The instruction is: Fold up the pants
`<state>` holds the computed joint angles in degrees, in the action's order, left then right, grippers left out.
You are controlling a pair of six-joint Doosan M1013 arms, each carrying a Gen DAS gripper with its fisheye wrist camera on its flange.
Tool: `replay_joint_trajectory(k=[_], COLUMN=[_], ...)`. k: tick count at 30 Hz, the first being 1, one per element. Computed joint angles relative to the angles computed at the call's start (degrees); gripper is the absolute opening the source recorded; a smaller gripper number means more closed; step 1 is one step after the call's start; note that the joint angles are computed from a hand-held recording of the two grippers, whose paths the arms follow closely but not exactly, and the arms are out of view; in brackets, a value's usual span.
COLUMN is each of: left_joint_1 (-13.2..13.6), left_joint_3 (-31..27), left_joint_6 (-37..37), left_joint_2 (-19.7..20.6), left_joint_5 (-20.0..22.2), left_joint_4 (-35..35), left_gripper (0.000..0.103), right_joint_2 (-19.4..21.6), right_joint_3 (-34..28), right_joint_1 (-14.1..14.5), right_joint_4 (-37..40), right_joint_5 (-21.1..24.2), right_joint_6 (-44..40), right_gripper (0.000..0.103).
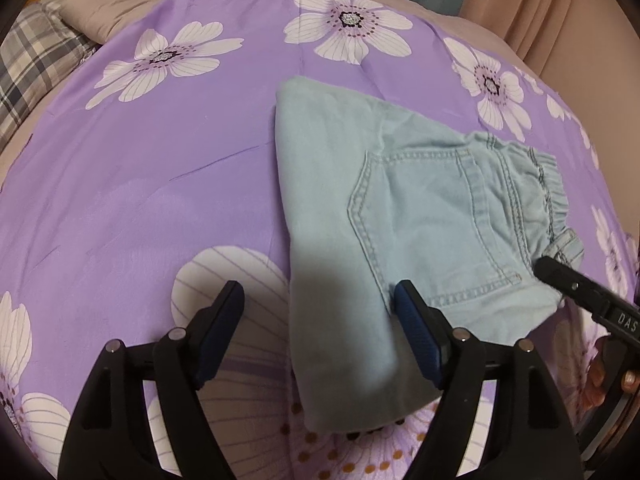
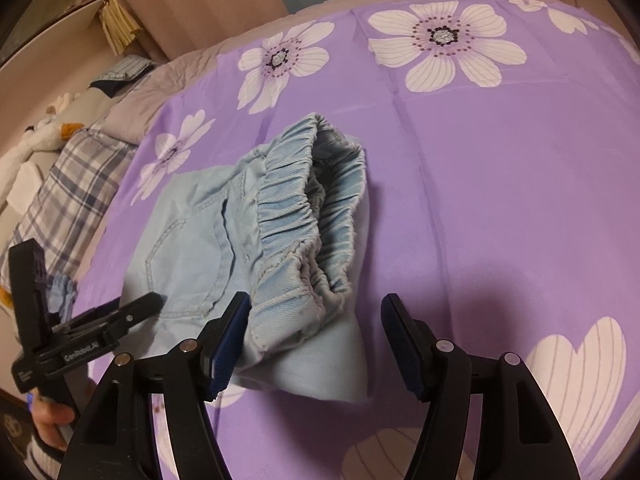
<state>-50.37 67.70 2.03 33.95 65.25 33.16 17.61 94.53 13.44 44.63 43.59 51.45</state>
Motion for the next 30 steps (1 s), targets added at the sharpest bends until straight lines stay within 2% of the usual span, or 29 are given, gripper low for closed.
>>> replay_joint_trajectory(k=[3,6,13,14,16,17,19,22,25,28,30], left_joint_1=[-0.1,-0.49,-3.01,-3.45,-4.44,-4.92,-5.87,-7.11,-8.0,-8.77,-9.34], left_joint_3=[-0.28,-0.93,-2.99,-3.35,-4.4,-4.92,-5.91,-7.0,-7.27,-9.4,-9.45], left_joint_6=[-0.1,-0.05,0.32,0.12,0.02,0.12,0.31,-0.32,-1.58,-0.86,-1.33], left_joint_2=[0.23,0.24,0.18,0.11,0.12,0.12,0.12,-0.04,-0.68,0.02,-0.34], left_joint_5=[0.66,1.81,6.67,7.35,9.04,9.78,11.02,12.62,12.9,16.65,16.76], left_joint_4=[-0.25,-0.64,1.63,2.1,2.94,3.26,3.97,4.85,4.46,4.62,4.94], left_gripper=[0.079,0.079,0.077,0.078,0.085,0.088,0.094,0.103,0.102,0.102,0.102], right_joint_2=[-0.03,-0.11,-4.08,-4.89,-5.98,-6.86,-8.22,-10.15,-11.71,-13.22,-13.87], right_joint_3=[0.21,0.18,2.83,3.31,4.0,4.59,5.5,6.78,7.65,8.38,8.67], right_joint_1=[0.58,0.61,0.42,0.04,-0.14,-0.14,-0.17,-0.52,-0.39,-0.27,-0.27], right_joint_4=[-1.88,-2.77,-5.11,-4.11,-3.55,-3.65,-3.19,-0.49,0.19,1.14,1.58], right_joint_5=[-2.06,-2.05,-4.08,-3.14,-2.76,-2.91,-2.89,-1.73,-1.2,-0.99,-0.84], right_joint_6=[0.63,2.04,1.27,-0.1,-1.15,-1.7,-3.11,-7.28,-10.05,-12.48,-13.1], right_gripper=[0.072,0.073,0.073,0.073,0.073,0.074,0.089,0.098,0.102,0.102,0.102])
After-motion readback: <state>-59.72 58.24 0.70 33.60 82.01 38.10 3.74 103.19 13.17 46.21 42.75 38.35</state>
